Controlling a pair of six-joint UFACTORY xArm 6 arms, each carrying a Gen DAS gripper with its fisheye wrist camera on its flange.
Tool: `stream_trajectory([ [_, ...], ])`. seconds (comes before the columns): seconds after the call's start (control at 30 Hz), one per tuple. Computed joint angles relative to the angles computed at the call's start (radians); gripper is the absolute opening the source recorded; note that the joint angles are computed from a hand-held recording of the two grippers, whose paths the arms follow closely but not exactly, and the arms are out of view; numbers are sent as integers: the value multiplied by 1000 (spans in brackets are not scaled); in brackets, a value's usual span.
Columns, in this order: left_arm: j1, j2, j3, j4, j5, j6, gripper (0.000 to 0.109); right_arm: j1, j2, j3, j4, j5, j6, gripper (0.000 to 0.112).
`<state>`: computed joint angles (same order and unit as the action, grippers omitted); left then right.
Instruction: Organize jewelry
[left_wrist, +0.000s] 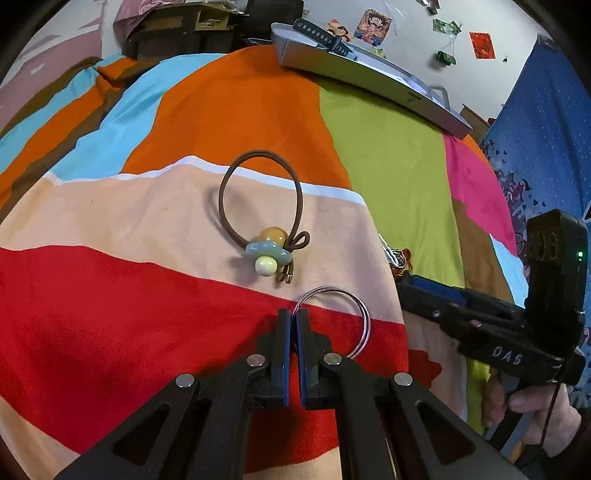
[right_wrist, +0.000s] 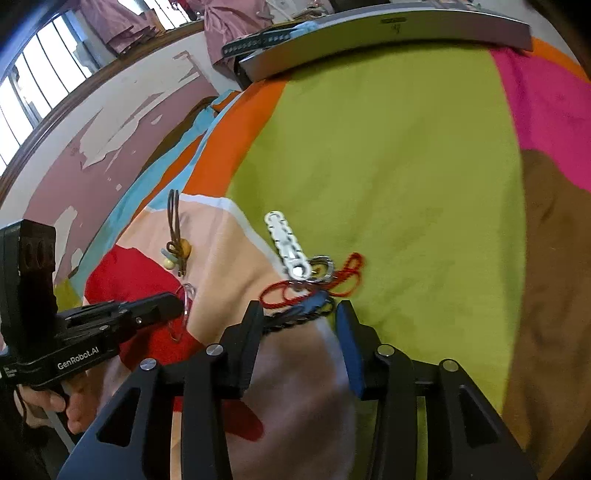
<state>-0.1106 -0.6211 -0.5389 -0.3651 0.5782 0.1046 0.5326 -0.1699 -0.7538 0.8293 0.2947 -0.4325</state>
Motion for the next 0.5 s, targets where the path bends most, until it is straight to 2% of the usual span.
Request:
stream_trajectory([
  [0.17, 6, 5, 3, -28, -1, 27, 4, 31, 40, -25, -99, -13, 63, 39],
  [0.3, 9, 5, 1, -40, 3, 38, 4, 37, 35, -15, -109, -21, 61, 41],
  [0.37, 6, 5, 1, -42, 3, 40, 4, 34, 26, -10, -166, -12, 101, 41],
  [0.47, -3, 3, -1, -59, 17, 56, 4, 41, 10, 8, -299, -19, 205, 31],
  [0.5, -8, 0, 0, -58, 21, 60, 4, 37, 4, 15, -304, -18, 204, 26],
])
